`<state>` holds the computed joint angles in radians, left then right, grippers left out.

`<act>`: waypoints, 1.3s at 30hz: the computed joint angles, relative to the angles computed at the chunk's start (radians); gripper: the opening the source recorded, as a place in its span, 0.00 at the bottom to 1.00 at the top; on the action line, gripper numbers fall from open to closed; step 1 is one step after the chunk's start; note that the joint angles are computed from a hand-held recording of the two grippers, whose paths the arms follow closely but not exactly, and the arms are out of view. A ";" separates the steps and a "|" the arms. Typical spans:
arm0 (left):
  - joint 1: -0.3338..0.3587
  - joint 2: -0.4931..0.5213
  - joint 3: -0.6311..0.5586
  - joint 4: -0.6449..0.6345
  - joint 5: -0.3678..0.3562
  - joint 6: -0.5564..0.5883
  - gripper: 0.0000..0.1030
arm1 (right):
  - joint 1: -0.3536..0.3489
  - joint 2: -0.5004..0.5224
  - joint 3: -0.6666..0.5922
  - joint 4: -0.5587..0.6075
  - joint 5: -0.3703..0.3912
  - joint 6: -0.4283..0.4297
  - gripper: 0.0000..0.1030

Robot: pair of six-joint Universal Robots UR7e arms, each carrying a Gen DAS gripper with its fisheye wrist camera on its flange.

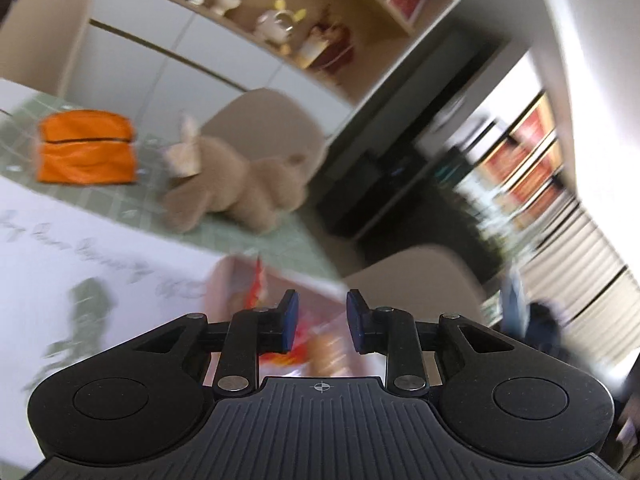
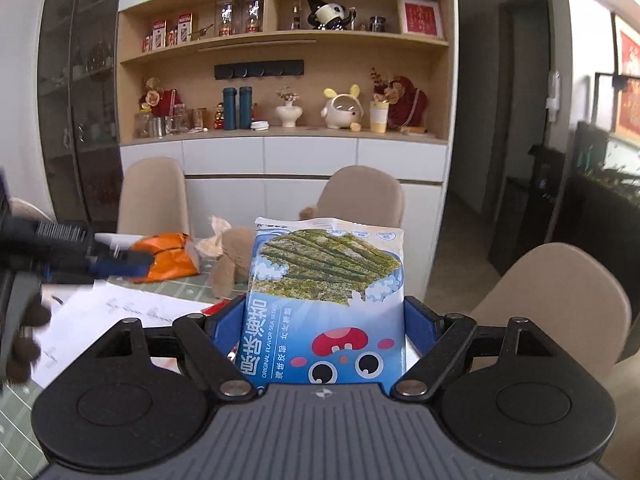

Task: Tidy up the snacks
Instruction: 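Lower both packets into the pink box and open both tools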

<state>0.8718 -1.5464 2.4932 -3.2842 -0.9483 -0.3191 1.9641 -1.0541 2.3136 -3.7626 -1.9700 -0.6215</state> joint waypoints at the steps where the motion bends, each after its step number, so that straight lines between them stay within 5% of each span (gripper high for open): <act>1: -0.022 -0.003 0.015 0.028 0.050 -0.004 0.28 | -0.001 0.007 -0.014 0.017 0.004 0.014 0.80; 6: -0.139 -0.013 0.060 0.312 0.290 -0.093 0.29 | -0.033 0.121 -0.175 0.196 0.037 0.139 0.85; 9: -0.181 -0.042 0.079 0.404 0.312 -0.125 0.29 | -0.055 0.222 -0.278 0.334 0.003 0.189 0.85; 15: -0.209 -0.084 0.088 0.481 0.305 -0.170 0.29 | -0.080 0.319 -0.283 0.324 -0.027 0.206 0.85; 18: -0.200 -0.070 0.085 0.443 0.284 -0.157 0.29 | -0.097 0.320 -0.259 0.323 -0.031 0.197 0.81; 21: -0.149 -0.007 0.059 0.319 0.253 -0.081 0.29 | -0.100 0.328 -0.244 0.293 -0.089 0.144 0.58; 26: -0.005 0.169 -0.052 0.063 0.221 0.045 0.28 | -0.128 0.301 -0.194 0.260 -0.063 0.108 0.57; 30: 0.067 0.272 -0.144 0.025 0.184 0.128 0.28 | -0.131 0.317 -0.194 0.199 -0.068 0.110 0.57; 37: 0.094 0.321 -0.170 0.043 0.083 0.177 0.25 | -0.133 0.314 -0.180 0.156 -0.061 0.108 0.51; 39: 0.063 0.337 -0.143 -0.068 0.152 0.223 0.25 | -0.132 0.311 -0.172 0.149 -0.063 0.099 0.51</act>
